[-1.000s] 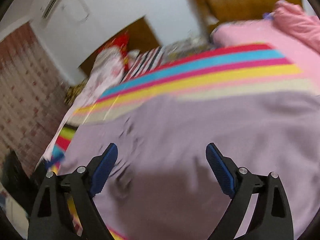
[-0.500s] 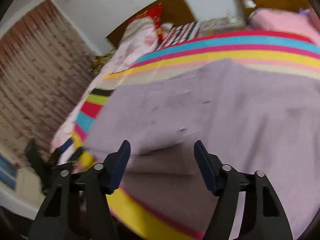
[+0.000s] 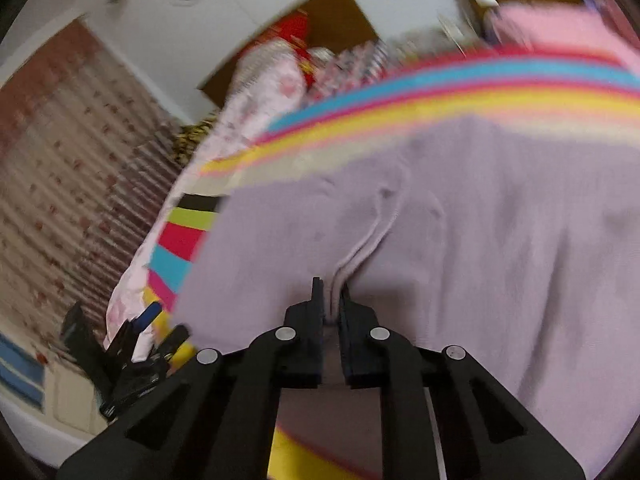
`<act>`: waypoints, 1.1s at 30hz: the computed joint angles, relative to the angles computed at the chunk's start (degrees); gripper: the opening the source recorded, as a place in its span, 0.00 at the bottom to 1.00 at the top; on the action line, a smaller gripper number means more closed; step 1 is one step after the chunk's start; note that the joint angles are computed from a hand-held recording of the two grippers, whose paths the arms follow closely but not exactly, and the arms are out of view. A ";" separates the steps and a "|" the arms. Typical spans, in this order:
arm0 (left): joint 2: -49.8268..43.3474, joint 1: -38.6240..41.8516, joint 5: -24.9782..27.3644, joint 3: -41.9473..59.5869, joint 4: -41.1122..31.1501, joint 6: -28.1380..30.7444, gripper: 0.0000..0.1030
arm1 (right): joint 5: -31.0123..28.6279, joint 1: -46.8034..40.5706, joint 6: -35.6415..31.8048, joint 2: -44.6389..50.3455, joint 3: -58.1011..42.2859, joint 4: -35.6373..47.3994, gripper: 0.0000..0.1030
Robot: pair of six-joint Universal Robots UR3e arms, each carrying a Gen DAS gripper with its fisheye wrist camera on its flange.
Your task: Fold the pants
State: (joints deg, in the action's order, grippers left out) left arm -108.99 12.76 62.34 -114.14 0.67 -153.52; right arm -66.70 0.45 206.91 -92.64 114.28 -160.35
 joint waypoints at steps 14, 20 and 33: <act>-3.76 -4.66 4.10 7.67 -5.07 1.01 0.98 | 1.06 -5.60 0.12 -9.13 14.45 4.89 0.12; -2.10 -4.42 1.98 6.39 -3.79 0.48 0.98 | 0.32 -3.47 -2.12 -10.90 11.88 3.95 0.13; -3.39 -5.76 2.06 6.39 -4.53 0.69 0.98 | 5.69 -3.20 -0.59 -2.72 16.08 -4.05 0.27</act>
